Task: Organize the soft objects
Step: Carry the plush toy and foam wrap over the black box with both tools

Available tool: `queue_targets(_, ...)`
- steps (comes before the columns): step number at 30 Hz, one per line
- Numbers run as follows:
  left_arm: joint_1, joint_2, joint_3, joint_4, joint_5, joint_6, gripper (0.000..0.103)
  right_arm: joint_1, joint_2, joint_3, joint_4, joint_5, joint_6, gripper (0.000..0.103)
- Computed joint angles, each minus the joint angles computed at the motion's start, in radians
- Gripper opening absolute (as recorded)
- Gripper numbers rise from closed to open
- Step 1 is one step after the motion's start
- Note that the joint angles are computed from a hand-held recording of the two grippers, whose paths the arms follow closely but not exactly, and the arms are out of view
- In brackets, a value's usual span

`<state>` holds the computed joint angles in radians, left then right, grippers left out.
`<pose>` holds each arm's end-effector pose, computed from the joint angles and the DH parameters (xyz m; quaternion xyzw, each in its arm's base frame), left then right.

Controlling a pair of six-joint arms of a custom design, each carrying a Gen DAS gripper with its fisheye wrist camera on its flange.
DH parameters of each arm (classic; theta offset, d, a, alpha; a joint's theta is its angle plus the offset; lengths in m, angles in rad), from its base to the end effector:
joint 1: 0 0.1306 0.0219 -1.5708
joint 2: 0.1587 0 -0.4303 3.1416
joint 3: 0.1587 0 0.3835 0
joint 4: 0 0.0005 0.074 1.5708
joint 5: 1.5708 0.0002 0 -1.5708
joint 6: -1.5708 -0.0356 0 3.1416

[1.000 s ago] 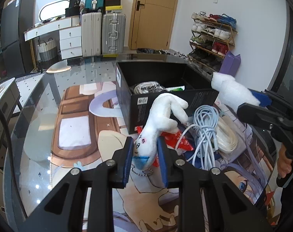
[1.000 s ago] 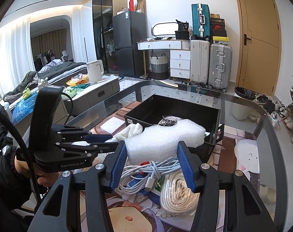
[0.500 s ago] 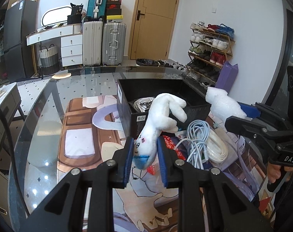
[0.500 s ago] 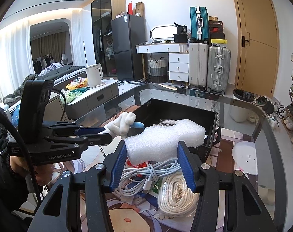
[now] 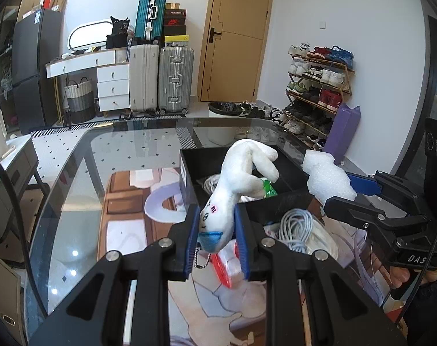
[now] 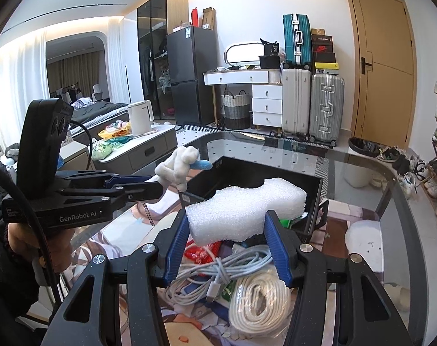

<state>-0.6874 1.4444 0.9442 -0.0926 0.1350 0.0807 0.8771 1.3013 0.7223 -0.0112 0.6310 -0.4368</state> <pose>0.3544 -0.2978 0.3155 0.2934 0.8311 -0.2308 0.4122 0.2599 0.2789 0.2911 -0.0405 0.8503 0.0566 0.5216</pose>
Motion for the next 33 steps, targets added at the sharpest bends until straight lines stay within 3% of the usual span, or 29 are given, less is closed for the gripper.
queue_targets(33,-0.045,0.155,0.194,-0.072,-0.087,-0.003,0.022,-0.157,-0.003,0.029,0.018,-0.143,0.086,0.053)
